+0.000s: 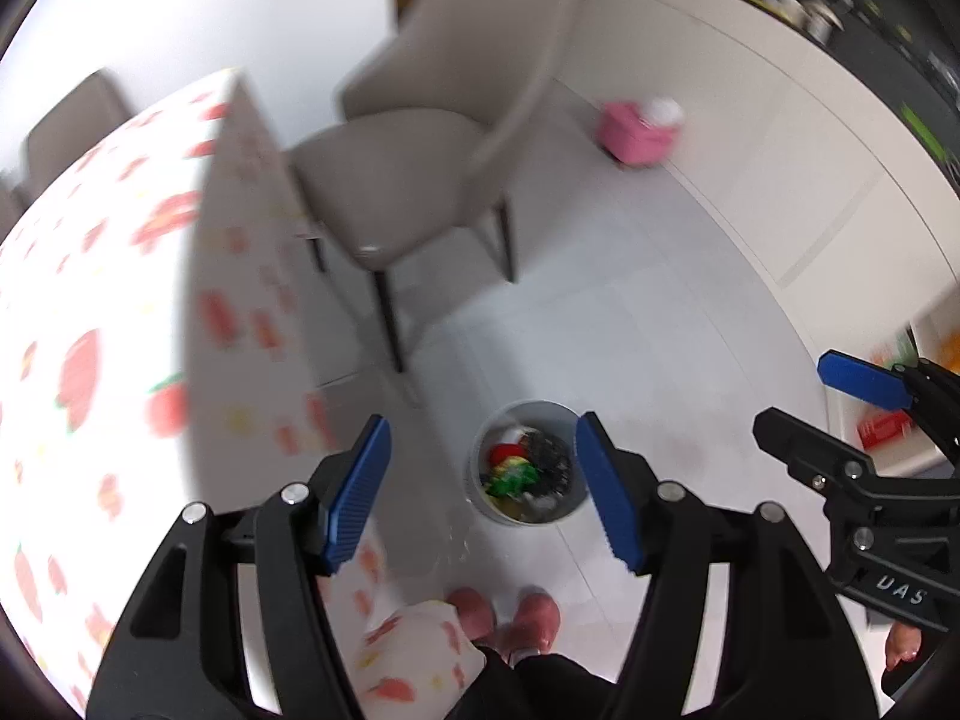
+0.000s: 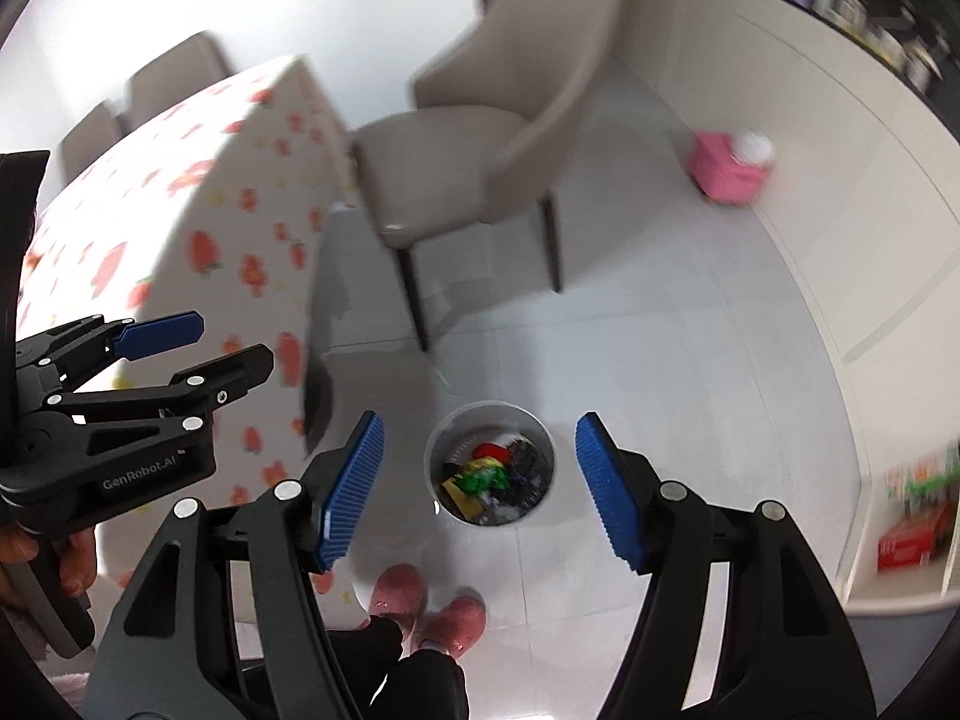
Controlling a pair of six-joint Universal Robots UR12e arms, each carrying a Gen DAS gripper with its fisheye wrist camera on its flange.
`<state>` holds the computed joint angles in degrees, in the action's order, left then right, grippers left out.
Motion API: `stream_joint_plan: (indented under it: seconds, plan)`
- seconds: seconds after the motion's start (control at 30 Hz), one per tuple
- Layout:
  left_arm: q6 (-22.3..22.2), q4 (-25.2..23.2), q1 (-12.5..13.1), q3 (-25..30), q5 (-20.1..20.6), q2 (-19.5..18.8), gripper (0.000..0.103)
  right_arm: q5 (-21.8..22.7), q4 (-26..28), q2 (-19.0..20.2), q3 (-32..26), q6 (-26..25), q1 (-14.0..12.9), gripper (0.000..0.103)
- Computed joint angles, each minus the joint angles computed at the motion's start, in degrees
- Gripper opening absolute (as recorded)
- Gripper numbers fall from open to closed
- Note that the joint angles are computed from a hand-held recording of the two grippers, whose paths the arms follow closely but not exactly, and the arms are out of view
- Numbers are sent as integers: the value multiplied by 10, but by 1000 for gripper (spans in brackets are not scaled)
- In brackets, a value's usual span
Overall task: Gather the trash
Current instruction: 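Return both tools from the bin to the table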
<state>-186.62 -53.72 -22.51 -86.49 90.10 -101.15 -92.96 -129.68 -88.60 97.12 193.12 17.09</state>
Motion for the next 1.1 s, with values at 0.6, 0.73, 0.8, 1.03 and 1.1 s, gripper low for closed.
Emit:
stream_joint_plan:
  seconds: [0.6, 0.73, 0.8, 1.03, 1.1]
  plan:
    - [-172, -20, 158, -144, 141, 185, 64, 97, 28, 183, -257, -169, 149, 64]
    - [-164, -35, 219, -165, 157, 224, 64, 102, 49, 240, -342, -169, 186, 64]
    - [-153, -34, 250, -173, 156, 238, 64, 106, 62, 273, -393, -166, 206, 64]
    - [-112, -35, 349, -194, 148, 268, 64, 121, 126, 381, -568, -167, 248, 64]
    - [-108, -35, 368, -194, 142, 267, 64, 131, 160, 421, -638, -172, 253, 64]
